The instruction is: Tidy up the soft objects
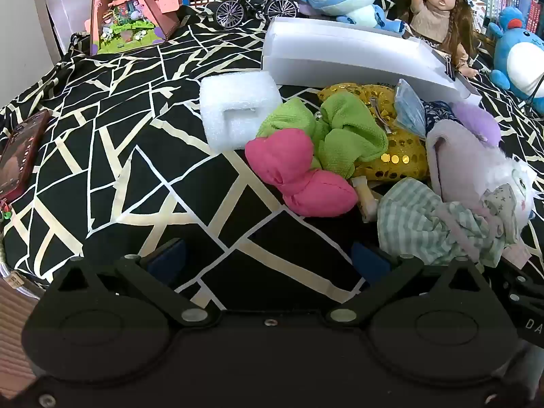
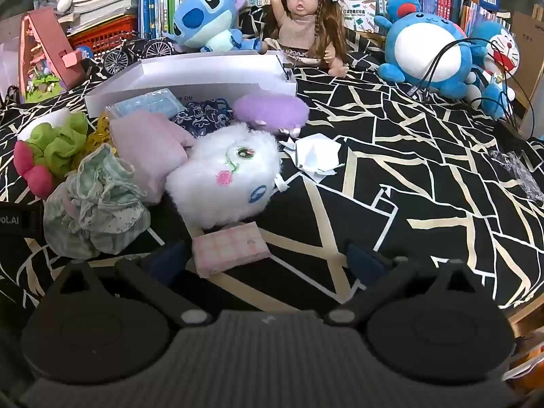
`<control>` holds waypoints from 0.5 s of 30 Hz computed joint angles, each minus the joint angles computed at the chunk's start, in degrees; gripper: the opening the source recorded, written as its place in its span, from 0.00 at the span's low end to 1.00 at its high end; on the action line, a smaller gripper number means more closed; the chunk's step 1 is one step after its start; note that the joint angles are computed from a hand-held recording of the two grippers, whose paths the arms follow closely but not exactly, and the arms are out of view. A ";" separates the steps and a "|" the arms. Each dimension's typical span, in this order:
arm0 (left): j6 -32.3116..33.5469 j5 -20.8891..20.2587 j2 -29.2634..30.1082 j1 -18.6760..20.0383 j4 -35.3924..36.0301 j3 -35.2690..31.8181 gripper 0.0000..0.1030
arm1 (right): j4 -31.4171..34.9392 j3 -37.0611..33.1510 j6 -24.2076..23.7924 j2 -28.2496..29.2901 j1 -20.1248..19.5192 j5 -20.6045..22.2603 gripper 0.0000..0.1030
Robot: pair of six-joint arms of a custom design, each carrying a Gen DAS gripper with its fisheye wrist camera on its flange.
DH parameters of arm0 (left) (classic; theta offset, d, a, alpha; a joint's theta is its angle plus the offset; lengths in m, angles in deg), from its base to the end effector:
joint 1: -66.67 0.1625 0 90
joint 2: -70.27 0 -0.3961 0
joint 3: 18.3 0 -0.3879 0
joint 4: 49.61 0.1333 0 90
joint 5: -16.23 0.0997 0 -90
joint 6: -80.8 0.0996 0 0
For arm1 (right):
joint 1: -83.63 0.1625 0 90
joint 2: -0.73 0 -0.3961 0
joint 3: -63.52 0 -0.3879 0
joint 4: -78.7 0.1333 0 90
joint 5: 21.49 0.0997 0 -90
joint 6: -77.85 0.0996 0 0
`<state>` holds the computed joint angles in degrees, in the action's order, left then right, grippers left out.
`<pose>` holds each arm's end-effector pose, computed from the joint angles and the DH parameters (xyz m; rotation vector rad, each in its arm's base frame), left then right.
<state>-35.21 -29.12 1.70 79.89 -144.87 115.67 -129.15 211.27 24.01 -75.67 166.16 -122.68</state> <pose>-0.2401 -0.2652 0.0568 -0.2238 2.0465 -0.9465 0.0666 -0.3685 0.1850 0.8716 -2.2975 0.7847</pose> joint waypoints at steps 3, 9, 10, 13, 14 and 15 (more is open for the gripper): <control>0.01 0.00 -0.03 0.00 0.01 0.01 1.00 | -1.04 0.21 -0.47 0.30 -0.15 0.29 1.00; -0.06 0.06 0.04 -0.01 0.09 -0.02 1.00 | -1.31 -0.03 -0.30 0.61 0.10 0.34 1.00; -0.05 0.07 0.04 0.00 0.10 -0.03 1.00 | -1.24 -0.23 -0.13 0.77 0.34 0.17 1.00; 0.12 0.11 -0.06 0.15 0.08 -0.07 1.00 | -1.46 0.38 -0.68 0.32 -0.39 0.80 1.00; 0.07 0.09 -0.09 0.09 0.07 -0.01 1.00 | -1.46 0.35 -0.63 0.36 -0.33 0.76 1.00; -0.09 0.09 0.05 -0.04 0.10 0.00 1.00 | -1.46 0.30 -0.57 0.41 -0.27 0.68 1.00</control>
<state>-35.30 -29.02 1.74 79.86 -144.77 115.67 -130.61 211.57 23.44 -75.26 165.90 -122.00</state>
